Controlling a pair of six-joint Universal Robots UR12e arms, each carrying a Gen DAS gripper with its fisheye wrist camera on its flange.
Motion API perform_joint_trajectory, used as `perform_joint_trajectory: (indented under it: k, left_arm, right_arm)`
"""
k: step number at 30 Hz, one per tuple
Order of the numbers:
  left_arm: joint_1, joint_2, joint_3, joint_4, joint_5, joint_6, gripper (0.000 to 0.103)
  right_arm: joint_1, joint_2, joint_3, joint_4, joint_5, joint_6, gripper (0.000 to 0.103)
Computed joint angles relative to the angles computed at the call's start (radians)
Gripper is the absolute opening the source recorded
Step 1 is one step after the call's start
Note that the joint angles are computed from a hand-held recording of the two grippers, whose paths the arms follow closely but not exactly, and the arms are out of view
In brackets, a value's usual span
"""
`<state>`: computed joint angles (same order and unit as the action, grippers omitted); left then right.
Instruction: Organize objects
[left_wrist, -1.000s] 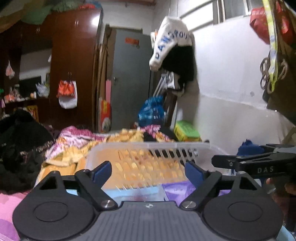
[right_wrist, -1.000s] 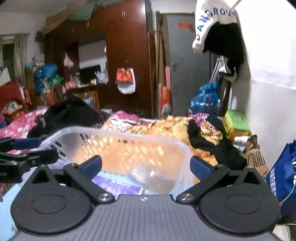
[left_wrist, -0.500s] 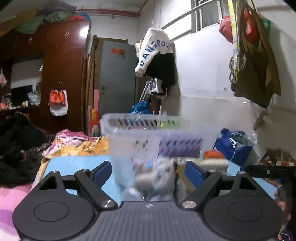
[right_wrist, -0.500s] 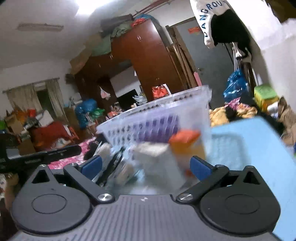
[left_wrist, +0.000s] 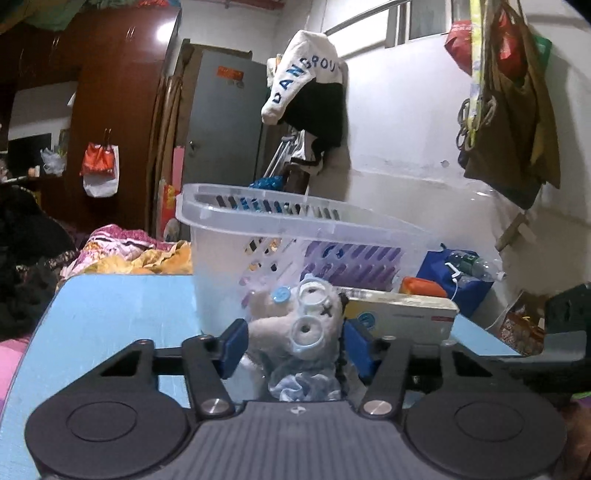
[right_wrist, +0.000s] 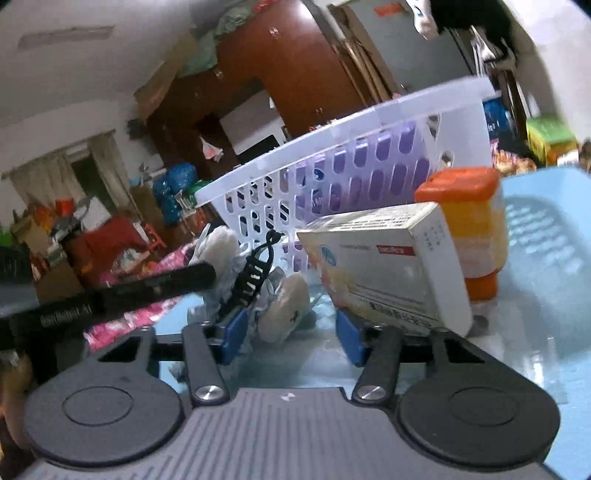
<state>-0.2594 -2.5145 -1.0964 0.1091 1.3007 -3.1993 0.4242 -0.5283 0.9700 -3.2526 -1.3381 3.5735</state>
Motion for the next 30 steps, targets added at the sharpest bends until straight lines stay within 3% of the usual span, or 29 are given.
perform_joint_trajectory:
  k: [2,7,14,18,23,30]
  left_arm:
    - [0.001,-0.004,0.003,-0.007,-0.001,-0.006,0.056]
    - [0.009,-0.006,0.000,-0.006,-0.012,-0.045,0.054]
    - [0.016,-0.009,0.003,-0.015,-0.023,-0.062,0.053]
    - [0.016,-0.009,0.000,-0.003,-0.033,-0.048,0.033]
    - [0.007,0.003,-0.021,0.031,-0.008,-0.009,0.030]
    - [0.010,0.021,-0.055,0.108,-0.041,-0.022,0.029]
  right_arm:
    - [-0.001,0.003,-0.008,0.019,0.010,0.030,0.053]
    - [-0.003,0.011,-0.028,0.058,0.057,0.060,0.037]
    - [0.001,0.003,-0.028,0.073,0.039,0.022,0.034]
    - [0.000,-0.002,-0.022,0.082,0.039,-0.023,0.029]
    - [0.001,-0.021,0.011,0.055,0.026,-0.074,0.027]
    - [0.000,-0.048,0.057,-0.017,0.022,-0.113,0.026]
